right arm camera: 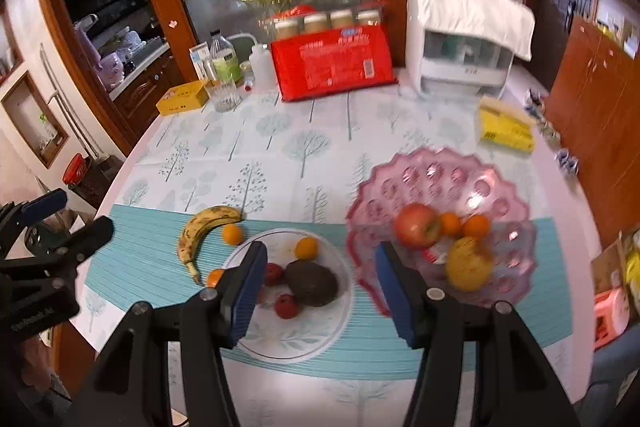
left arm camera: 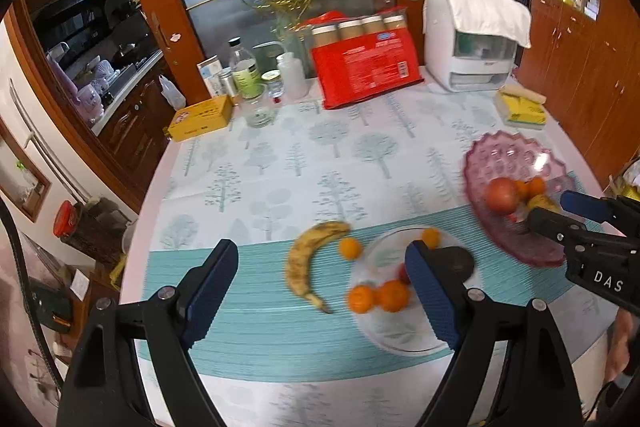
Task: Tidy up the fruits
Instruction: 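Withdraw both tools from the bowl toward the banana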
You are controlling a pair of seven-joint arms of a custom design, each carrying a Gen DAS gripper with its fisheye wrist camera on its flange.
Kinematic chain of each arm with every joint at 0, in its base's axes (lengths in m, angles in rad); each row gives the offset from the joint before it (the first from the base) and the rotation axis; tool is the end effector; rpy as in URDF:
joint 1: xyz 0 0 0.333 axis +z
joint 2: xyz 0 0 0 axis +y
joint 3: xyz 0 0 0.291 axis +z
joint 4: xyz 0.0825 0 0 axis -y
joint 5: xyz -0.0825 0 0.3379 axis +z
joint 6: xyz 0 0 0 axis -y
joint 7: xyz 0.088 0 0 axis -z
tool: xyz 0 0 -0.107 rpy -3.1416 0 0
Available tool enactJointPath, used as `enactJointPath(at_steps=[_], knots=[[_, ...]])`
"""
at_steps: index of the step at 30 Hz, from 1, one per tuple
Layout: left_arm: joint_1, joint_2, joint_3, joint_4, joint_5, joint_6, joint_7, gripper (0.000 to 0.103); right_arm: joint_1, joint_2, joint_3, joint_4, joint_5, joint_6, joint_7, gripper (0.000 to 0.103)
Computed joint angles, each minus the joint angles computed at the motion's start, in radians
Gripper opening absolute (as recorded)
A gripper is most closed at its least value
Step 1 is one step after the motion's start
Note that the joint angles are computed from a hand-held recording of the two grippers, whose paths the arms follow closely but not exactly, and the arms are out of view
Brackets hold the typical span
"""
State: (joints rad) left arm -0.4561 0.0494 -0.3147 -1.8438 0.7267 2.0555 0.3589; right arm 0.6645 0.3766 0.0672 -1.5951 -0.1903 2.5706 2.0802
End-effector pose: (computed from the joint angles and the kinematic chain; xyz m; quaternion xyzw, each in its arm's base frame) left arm 0.4224 -0.3565 0.5130 -0.7149 0.6169 -0.1417 0.2972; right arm 0.4934 0.4381 0.4789 -0.7782 0.5511 -0.1091 0.2805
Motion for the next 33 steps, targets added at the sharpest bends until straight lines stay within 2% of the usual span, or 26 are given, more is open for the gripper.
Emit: enactJointPath(at_steps=[2, 5, 8, 12, 17, 25, 33], knots=[[0.022, -0.033, 0.016, -0.055, -0.015, 0.034, 0.028, 0.085, 0.013, 0.038, 0.002, 0.041, 0.006, -0.021, 0.016, 0.057], [0.069, -0.073, 0.04, -0.14, -0.061, 0.121, 0.09, 0.085, 0.034, 0.091, 0.006, 0.09, 0.019, -0.037, 0.029, 0.057], [0.117, -0.086, 0.063, -0.211, -0.111, 0.219, 0.161, 0.085, 0.065, 0.17, 0.003, 0.178, 0.031, -0.09, 0.048, 0.057], [0.165, -0.061, 0.082, -0.261, -0.169, 0.335, 0.259, 0.085, 0.097, 0.264, -0.005, 0.275, 0.06, -0.137, 0.075, 0.057], [0.213, -0.002, 0.101, -0.308, -0.266, 0.461, 0.406, 0.085, 0.119, 0.316, -0.013, 0.297, 0.079, -0.11, 0.093, 0.057], [0.267, 0.135, 0.106, -0.305, -0.445, 0.564, 0.593, 0.083, 0.138, 0.361, -0.023, 0.276, 0.09, -0.05, 0.055, 0.057], [0.279, 0.241, 0.099, -0.235, -0.502, 0.595, 0.683, 0.082, 0.164, 0.446, -0.039, 0.394, 0.066, -0.151, 0.015, 0.057]])
